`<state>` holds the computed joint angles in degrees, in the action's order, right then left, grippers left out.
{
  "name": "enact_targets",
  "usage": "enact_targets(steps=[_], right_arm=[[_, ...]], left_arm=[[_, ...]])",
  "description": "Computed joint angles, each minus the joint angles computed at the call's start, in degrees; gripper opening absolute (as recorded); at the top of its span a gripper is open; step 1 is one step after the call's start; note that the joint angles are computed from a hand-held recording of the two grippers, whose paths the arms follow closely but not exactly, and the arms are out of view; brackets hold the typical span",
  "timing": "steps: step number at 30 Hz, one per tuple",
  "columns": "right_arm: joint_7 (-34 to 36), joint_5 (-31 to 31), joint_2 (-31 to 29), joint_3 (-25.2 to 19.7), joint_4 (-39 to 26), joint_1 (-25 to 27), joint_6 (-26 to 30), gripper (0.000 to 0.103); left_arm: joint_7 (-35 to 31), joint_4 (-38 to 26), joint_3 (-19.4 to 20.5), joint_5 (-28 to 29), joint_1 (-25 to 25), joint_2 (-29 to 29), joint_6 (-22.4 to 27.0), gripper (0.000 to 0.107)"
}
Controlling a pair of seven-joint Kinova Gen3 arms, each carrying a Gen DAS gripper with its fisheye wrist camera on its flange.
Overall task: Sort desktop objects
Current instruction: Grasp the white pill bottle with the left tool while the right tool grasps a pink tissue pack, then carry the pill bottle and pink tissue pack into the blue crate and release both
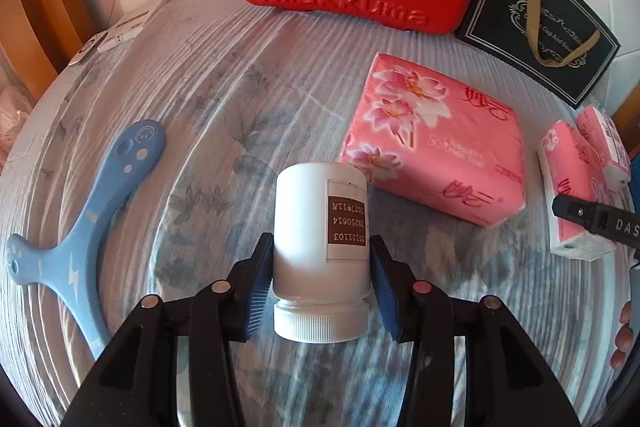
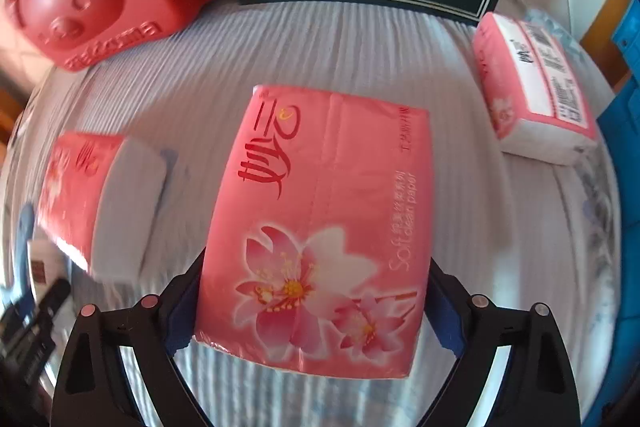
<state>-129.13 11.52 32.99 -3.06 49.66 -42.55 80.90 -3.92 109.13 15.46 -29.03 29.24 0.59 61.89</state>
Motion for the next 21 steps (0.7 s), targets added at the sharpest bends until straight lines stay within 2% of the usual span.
enact_targets(steps=[12, 21], right_arm=[[-4.55, 0.05, -17.06, -4.42, 21.27, 0.64, -7.0, 0.092], [-10.57, 5.75, -29.94, -11.41, 31.26, -1.58, -7.67, 0.092]], left_arm=[[7.43, -3.23, 6.44, 0.1, 8.76, -0.76, 9.52, 0.046], [11.99, -10.35, 10.13, -1.03, 19.39, 2.57, 19.34, 0.046]])
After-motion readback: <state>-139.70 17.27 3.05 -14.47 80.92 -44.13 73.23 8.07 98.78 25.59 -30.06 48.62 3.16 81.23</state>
